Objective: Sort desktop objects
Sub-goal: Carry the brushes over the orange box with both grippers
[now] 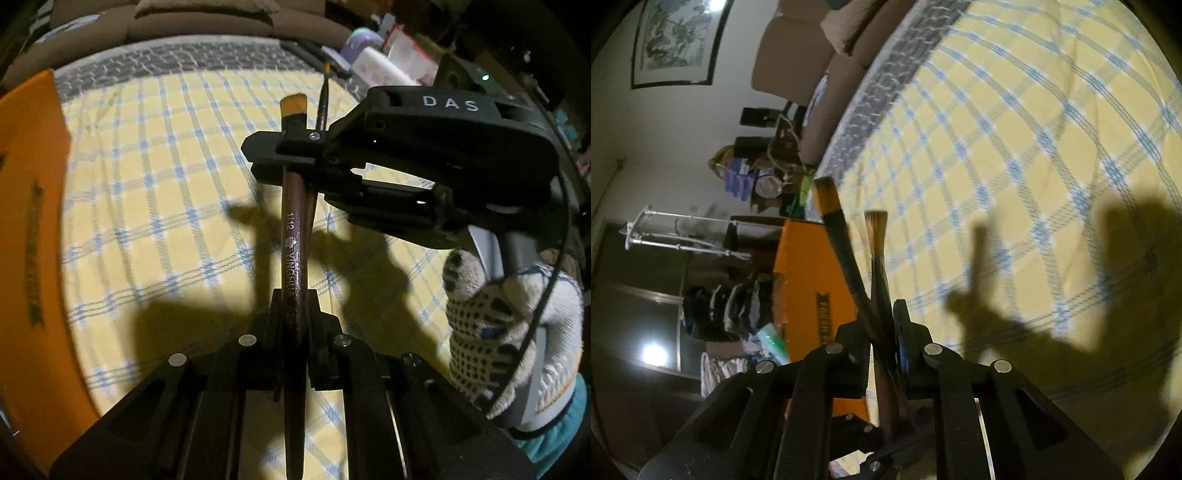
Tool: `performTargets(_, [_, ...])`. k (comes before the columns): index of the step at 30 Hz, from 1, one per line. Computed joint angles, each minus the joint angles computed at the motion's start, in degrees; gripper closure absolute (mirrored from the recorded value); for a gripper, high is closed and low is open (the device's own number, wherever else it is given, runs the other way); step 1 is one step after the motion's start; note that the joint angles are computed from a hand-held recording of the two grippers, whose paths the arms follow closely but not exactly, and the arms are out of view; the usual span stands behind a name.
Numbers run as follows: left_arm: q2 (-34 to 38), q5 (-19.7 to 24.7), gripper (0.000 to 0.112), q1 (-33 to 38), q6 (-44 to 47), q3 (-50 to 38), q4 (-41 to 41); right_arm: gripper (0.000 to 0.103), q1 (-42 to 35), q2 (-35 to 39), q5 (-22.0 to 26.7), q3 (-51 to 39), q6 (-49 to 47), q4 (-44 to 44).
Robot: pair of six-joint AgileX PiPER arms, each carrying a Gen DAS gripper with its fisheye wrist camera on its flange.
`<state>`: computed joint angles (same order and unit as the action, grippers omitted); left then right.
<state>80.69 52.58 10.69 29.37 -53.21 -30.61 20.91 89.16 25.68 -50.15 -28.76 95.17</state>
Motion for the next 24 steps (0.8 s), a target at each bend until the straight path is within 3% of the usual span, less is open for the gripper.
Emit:
performTargets(13, [-8.1, 8.4, 0.103, 11.4, 3.2, -3.4, -0.1, 0.092, 9.2, 2.6, -5.2, -12.3, 8.4, -4.3])
performTargets(20, [-11.8, 13.1, 0.103, 21.6, 10.8, -5.0, -3.1, 0.09, 14.4, 5.5, -8.5, -20.3, 10.9, -5.0])
performTargets(24, [-11.6, 17.0, 0.103, 28.9, 14.8, -6.5, -4.7, 0.09, 16.6, 9.1, -8.8, -26.8, 20.2, -14.5])
